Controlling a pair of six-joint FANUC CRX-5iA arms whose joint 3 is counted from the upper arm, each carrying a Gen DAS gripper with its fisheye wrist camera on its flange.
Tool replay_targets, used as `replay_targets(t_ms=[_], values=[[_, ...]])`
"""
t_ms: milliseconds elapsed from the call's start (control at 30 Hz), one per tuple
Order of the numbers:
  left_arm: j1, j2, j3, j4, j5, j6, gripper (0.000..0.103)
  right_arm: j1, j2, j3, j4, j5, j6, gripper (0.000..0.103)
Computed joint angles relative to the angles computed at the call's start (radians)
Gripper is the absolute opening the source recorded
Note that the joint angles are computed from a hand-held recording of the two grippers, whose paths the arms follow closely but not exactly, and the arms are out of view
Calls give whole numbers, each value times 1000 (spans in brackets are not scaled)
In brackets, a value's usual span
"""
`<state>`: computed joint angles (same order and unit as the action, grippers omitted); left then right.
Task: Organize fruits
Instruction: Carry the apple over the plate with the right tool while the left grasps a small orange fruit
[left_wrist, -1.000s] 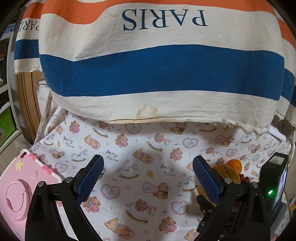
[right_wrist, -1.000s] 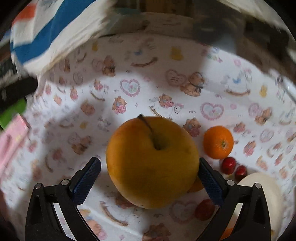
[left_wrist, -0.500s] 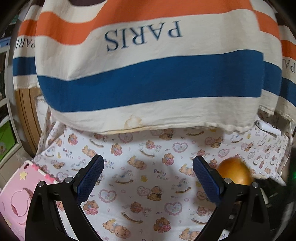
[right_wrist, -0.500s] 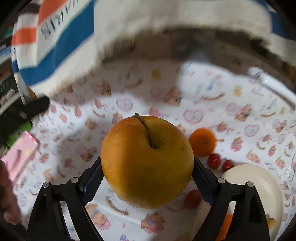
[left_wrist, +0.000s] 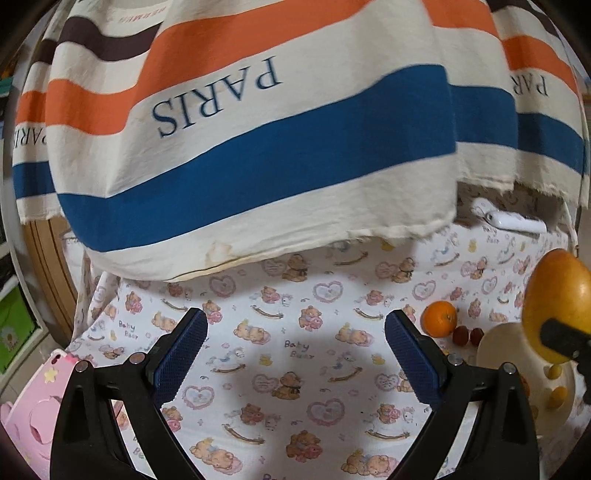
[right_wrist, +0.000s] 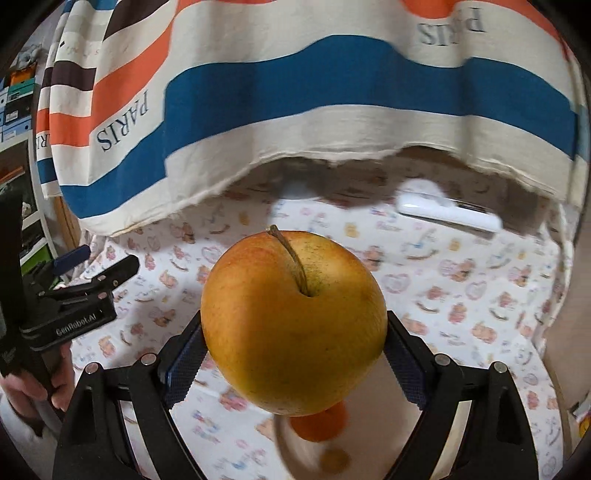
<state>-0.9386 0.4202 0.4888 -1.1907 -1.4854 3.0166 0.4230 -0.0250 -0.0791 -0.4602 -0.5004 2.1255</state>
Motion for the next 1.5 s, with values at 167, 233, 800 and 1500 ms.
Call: replay_targets(t_ms=[167, 233, 800, 1500], values=[[4, 16, 16, 24, 41, -41, 96, -56, 6, -15, -40, 20, 65, 90], [14, 15, 15, 56, 88, -60, 94, -72, 13, -17, -49, 26, 73, 90], [187, 114, 117, 410, 344, -325, 64, -149, 115, 36, 44, 18, -149, 90], [310, 180, 141, 734, 492, -535, 42, -148, 189, 49, 254, 39, -366, 90]])
